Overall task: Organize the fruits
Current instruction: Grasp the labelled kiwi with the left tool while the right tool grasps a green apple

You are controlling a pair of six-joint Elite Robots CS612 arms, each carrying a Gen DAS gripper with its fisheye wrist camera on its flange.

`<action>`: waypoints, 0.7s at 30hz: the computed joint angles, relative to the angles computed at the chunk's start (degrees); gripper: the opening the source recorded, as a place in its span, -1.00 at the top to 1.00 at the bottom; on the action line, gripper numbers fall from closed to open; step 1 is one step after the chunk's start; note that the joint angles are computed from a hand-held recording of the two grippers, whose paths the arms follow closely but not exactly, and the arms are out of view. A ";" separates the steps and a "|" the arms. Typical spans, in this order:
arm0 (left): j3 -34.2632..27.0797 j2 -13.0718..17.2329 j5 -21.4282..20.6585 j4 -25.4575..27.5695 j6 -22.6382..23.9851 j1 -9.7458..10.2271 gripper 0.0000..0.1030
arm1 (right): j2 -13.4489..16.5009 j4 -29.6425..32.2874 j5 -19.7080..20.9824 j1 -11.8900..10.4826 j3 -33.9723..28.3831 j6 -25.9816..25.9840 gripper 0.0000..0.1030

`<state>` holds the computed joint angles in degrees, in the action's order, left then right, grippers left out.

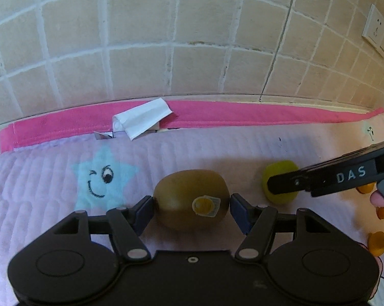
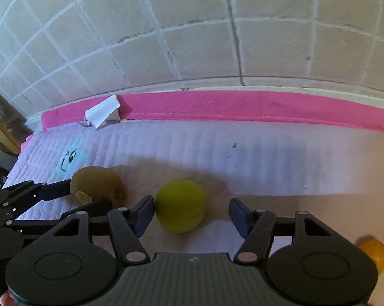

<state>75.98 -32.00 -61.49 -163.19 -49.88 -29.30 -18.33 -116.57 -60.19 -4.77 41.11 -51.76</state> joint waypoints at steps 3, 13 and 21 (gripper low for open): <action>0.20 0.13 -0.38 -0.90 -0.56 0.18 -0.56 | 0.68 1.63 -0.47 0.23 -1.18 -0.67 -0.10; 0.50 0.29 0.68 -1.82 -0.22 -0.07 -0.54 | 1.93 4.44 0.51 0.04 -3.95 -0.06 0.08; 1.29 -0.59 1.63 -0.76 -1.65 -1.02 -0.53 | -0.19 4.51 2.10 -1.09 -0.97 -0.22 0.08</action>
